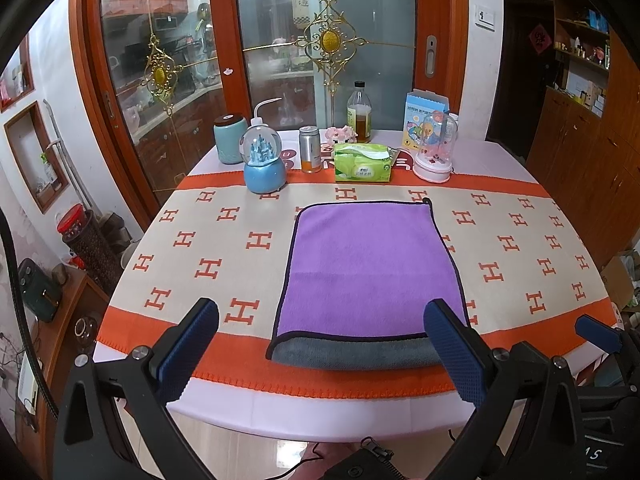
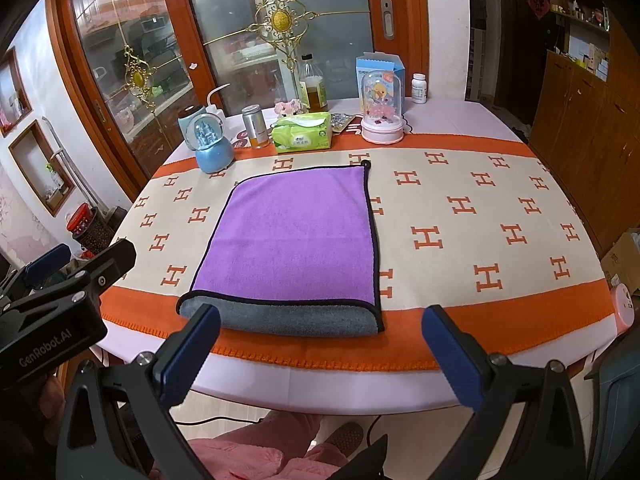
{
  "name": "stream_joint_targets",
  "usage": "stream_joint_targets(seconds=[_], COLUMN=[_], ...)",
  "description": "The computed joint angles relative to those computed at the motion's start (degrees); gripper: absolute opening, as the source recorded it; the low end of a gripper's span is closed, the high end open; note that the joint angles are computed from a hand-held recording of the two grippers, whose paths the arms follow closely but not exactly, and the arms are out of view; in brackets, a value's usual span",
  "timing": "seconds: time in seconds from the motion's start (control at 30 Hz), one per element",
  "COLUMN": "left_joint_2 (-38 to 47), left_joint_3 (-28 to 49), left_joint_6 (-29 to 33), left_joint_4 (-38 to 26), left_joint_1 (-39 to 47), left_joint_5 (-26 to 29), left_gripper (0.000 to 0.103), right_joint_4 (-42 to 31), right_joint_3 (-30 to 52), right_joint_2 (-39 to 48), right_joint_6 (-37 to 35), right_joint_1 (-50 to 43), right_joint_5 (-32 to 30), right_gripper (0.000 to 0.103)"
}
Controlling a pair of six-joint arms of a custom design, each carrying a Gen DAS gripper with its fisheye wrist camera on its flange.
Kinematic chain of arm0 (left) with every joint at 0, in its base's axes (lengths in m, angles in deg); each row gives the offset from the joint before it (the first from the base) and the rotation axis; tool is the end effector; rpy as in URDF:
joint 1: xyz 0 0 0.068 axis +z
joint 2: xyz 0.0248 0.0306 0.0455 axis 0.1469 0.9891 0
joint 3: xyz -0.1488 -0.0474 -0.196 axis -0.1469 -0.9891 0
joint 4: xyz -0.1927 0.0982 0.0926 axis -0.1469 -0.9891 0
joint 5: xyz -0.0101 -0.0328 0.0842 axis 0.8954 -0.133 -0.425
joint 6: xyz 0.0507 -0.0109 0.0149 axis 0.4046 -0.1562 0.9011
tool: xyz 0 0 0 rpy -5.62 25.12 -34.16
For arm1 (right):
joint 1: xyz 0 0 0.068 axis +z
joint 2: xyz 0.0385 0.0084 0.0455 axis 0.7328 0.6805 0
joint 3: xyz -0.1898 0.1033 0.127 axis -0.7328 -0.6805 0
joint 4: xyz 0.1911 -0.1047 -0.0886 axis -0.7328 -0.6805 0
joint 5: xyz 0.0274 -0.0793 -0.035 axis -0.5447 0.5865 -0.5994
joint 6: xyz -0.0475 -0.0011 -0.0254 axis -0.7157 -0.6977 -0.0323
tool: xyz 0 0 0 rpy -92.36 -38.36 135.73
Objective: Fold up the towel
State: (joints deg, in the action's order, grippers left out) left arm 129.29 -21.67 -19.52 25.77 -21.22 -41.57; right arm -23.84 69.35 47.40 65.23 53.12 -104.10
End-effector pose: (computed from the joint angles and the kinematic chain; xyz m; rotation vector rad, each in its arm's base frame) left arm 0.2122 -0.0966 0.2754 -0.4704 2.3158 0.2511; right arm 0.2592 0.0374 0.2567 -0.4612 2.4639 0.3334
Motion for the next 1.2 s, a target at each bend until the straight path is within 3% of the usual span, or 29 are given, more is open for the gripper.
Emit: stream_joint_targets(seconds=[0.27, 0.87, 1.2], left_joint_2=[-1.91, -0.99, -0.66], left_joint_3=[-4.07, -3.6, -5.49], left_joint_6=[-1.1, -1.41, 1.32], left_joint_4=[1.55, 0.8, 3.78], left_joint_1=[-0.19, 0.77, 4.03], left_joint_5=[0.6, 3.29, 8.35], left_gripper=[0.102, 0.102, 0.102], right_joint_4=[0.01, 0.14, 2.24], right_joint_3=[-0.15, -0.29, -1.03], right_joint_2=[-0.26, 0.27, 2.14], right_joint_6=[0.01, -0.62, -1.97], right_joint_1=[-0.15, -0.75, -4.07], right_joint_5=[-0.03, -0.61, -3.0], right_gripper=[0.101, 0.101, 0.101])
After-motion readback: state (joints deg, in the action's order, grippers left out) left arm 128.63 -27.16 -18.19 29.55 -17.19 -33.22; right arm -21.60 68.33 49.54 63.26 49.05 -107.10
